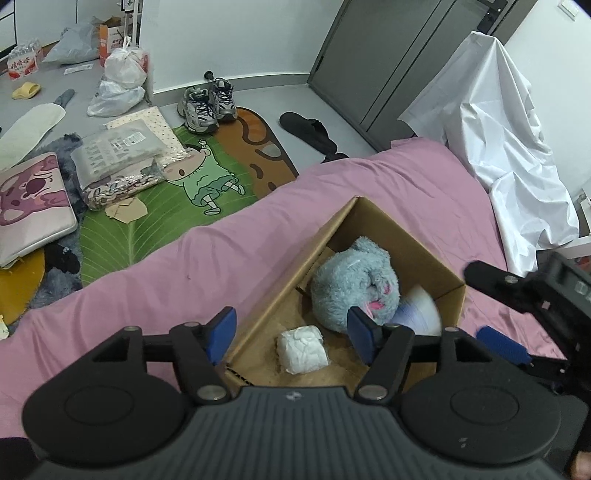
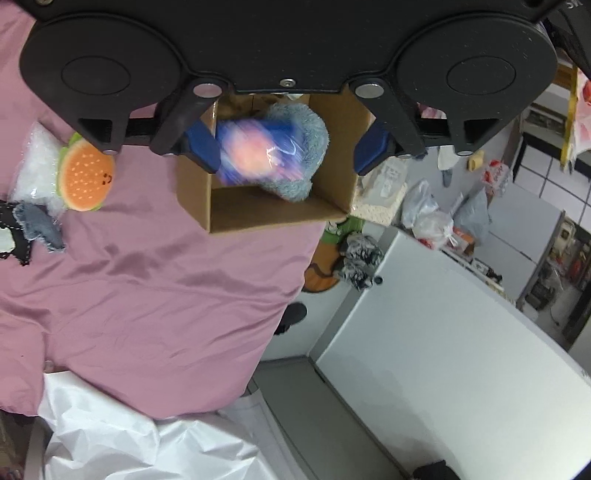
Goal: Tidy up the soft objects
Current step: 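Open both grippers to drop the packet and snack box into the box, then move both grippers back toward the burger plush and black heart plush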
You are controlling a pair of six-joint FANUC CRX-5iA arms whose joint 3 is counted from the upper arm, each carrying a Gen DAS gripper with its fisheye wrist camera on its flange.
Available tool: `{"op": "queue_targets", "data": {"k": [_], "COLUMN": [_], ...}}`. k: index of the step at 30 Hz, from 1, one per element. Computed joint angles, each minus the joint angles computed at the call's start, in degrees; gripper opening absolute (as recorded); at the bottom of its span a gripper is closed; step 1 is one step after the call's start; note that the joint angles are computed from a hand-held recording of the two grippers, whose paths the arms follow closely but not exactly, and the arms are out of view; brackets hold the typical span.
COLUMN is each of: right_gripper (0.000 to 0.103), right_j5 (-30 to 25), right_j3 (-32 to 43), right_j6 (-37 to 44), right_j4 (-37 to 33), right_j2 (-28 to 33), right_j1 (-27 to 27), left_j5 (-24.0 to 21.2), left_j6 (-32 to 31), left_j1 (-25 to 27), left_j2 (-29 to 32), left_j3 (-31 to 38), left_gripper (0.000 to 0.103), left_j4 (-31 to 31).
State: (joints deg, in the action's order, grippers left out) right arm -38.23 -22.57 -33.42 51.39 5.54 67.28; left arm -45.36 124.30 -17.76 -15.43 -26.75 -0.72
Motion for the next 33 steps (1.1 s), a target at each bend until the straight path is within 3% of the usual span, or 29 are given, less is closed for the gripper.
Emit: {"op": "queue_targets", "data": {"k": [5, 7, 8, 15, 22, 33], "right_gripper": [0.084, 0.085, 0.086, 0.092, 0.100, 0.103], "right_j5": [-1.9, -2.6, -3.1, -5.7, -6.7, -10.0], "right_j3": [-2.4, -3.5, -3.9, -5.2, -8.5, -14.0], "right_j6": [-1.2, -1.1, -0.7, 3.2, 2.7, -0.7], "right_j4": [-0.5, -0.6, -0.9, -3.2, -1.9, -0.4], "right_j2": [-2.5, -3.7, -4.3, -7.5, -11.5, -17.8], "right_j1": [1.1, 1.7, 2.1, 4.1, 5.6, 7.6], "left_j5": [-1.0, -2.0, -2.6, -5.7, -6.9, -6.8], "left_j6": [-0.2, 0.5, 1.5, 3.8, 7.0, 12.6], "left_j1": [-0.4, -1.2, -1.9, -5.3, -9.0, -14.7], "left_j2": [0.2, 0.6, 0.8, 1.5, 1.4, 1.8], "left_j3": [0.7, 1.6, 2.3, 5.0, 6.8, 8.8], "left_gripper": [0.067, 0.080, 0.082, 0.088, 0.101, 0.103], "left_j4": [-0.2, -1.1, -2.4, -6.0, -8.9, -12.2]}}
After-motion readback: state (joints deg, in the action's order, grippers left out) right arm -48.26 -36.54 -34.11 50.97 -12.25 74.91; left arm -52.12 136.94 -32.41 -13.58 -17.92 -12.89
